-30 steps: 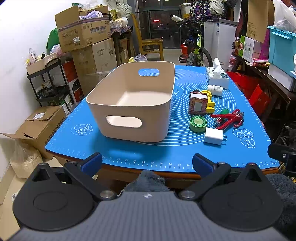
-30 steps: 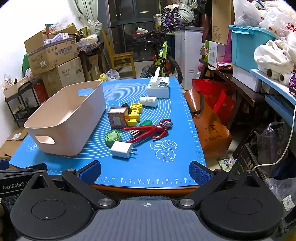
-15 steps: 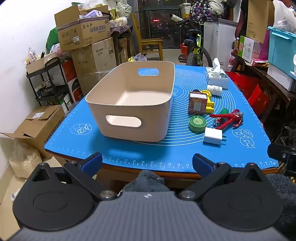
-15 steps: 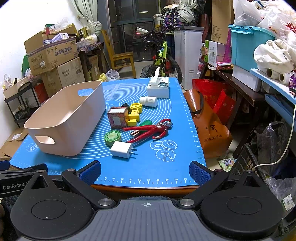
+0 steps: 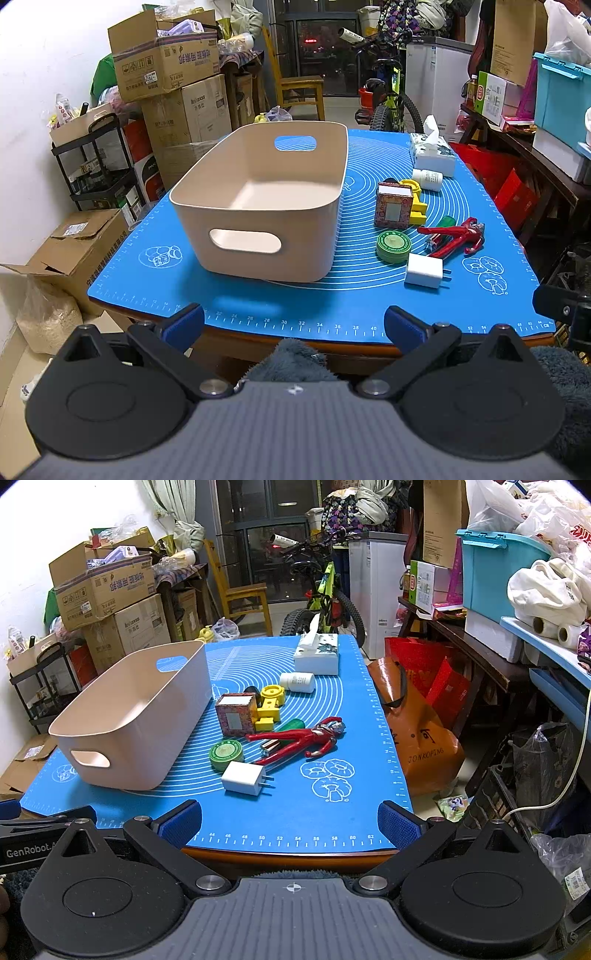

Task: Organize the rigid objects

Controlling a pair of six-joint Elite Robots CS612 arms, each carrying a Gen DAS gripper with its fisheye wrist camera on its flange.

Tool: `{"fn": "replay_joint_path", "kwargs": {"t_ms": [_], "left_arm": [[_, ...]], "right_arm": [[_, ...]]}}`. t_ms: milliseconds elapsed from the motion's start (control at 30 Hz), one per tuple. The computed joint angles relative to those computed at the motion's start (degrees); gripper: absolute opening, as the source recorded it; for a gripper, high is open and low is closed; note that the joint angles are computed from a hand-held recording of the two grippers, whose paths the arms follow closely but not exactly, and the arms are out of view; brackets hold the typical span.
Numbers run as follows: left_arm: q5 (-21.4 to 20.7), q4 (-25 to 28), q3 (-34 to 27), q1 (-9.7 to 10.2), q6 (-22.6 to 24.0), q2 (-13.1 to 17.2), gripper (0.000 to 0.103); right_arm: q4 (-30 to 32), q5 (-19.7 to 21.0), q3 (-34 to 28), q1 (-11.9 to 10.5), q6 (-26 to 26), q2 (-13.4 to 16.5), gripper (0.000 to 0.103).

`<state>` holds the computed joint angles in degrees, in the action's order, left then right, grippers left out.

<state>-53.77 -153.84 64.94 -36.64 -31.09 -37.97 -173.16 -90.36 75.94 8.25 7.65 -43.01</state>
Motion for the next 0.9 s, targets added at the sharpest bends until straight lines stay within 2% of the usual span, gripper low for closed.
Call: {"fn": "replay_joint_path", "kwargs": {"t_ms": [900], "left_arm": [[0.55,0.24,-0.02,-0.09,0.82,-0.03,0.102]], "right_arm": [[-0.34,0.33,0.13,0.14,0.96,-0.01,0.101]]}}
